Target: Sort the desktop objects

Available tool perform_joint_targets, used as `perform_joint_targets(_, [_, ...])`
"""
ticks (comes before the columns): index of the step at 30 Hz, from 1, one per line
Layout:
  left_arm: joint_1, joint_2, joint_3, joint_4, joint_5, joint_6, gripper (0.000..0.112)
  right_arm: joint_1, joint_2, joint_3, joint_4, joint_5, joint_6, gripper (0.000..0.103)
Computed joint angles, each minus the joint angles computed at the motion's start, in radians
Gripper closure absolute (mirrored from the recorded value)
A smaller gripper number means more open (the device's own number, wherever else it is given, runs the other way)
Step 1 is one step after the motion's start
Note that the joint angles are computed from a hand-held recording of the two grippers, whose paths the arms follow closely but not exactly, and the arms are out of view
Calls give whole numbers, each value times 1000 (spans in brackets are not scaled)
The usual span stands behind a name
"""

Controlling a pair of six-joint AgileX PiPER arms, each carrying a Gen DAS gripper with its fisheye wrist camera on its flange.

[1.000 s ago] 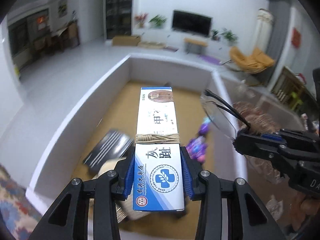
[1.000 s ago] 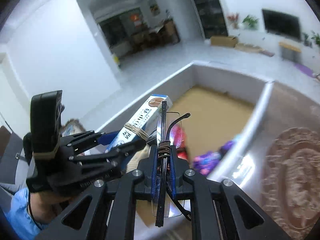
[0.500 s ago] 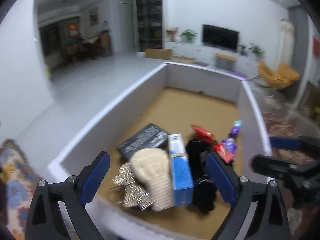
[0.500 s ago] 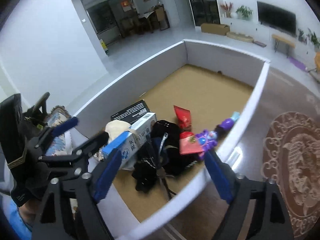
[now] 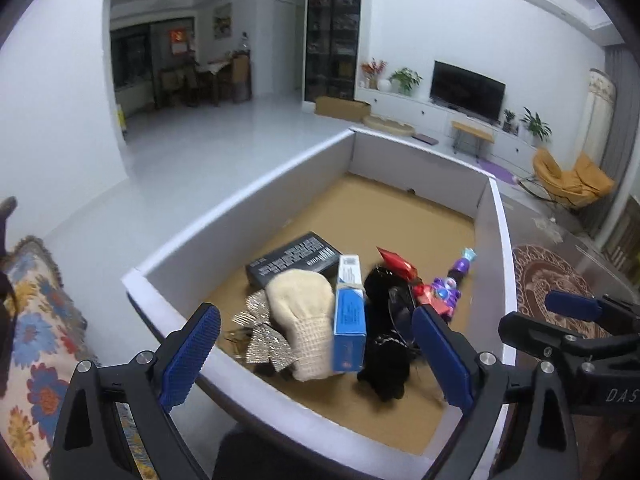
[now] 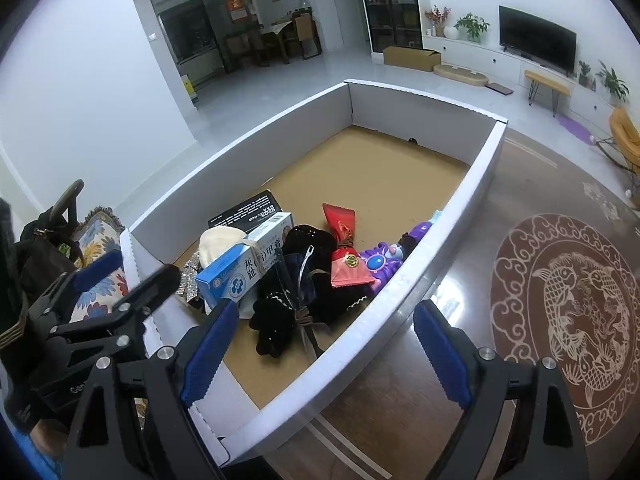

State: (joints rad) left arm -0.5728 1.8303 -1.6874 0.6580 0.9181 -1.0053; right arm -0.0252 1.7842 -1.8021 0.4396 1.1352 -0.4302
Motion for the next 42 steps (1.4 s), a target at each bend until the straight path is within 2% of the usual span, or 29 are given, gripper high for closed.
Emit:
perform_joint_targets(3, [7, -16, 7, -34, -18, 16, 14, 6, -6, -1, -7, 0, 6, 13])
perform_joint_targets(10, [-6, -20, -16, -14, 40, 18, 14, 25, -19, -4, -41, -3, 29, 11])
perform_joint_targets(13, [-24, 4, -65, 25, 126, 33, 14, 27, -27, -7, -53, -2, 42, 11])
perform_joint_targets(17, [-28, 28, -105, 34, 195, 66, 14, 45, -34, -20, -89, 4, 77, 11])
perform_joint_targets(26, [5, -17, -67, -9, 168, 50, 14, 81, -65, 11, -125, -22, 65, 6])
perform_joint_targets(31, [16, -15, -79, -29, 181, 71, 14, 82, -53, -13, -121, 8, 80, 6])
perform_joint_targets(34, [27, 11, -127, -69, 228, 112, 14, 95, -35, -49, -135, 45, 96, 6])
perform_joint_targets(42, [39, -5, -106, -91, 204, 113, 14, 154, -38, -61, -214, 52, 98, 6])
